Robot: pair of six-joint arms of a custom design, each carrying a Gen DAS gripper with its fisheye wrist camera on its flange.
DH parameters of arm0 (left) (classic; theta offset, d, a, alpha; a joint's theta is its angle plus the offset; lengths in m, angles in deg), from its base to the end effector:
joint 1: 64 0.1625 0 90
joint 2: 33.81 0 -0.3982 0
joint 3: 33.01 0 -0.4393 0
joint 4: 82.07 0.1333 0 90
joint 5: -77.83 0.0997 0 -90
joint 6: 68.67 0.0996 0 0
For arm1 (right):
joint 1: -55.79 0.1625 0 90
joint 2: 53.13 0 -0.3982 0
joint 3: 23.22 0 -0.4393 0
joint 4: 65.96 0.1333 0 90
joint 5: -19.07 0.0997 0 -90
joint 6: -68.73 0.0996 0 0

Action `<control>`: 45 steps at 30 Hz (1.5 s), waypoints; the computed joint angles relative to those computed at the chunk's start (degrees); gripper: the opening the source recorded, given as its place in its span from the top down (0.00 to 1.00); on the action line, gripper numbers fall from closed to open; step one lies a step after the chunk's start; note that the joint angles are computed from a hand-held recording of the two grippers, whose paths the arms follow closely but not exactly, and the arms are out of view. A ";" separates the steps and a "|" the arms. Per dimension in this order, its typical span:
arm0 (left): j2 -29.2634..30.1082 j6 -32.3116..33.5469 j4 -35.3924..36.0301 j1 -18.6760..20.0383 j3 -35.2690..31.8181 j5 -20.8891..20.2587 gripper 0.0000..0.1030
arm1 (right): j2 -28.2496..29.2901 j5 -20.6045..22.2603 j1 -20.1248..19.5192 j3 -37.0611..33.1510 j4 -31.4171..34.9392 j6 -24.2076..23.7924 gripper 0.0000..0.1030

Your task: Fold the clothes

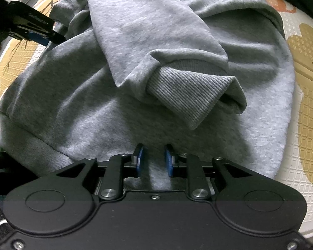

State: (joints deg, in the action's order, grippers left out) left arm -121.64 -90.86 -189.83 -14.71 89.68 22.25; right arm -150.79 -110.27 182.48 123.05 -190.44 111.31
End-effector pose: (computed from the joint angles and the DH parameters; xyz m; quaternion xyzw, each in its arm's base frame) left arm -0.1476 -0.4623 0.2015 0.1954 0.9252 -0.0315 0.3237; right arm 0.2446 -0.2109 0.1285 -0.0067 -0.9354 0.1239 0.3311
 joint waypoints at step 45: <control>6.65 -10.28 4.85 0.95 -6.15 15.52 0.91 | -13.67 -0.64 -0.95 1.76 18.48 2.22 0.80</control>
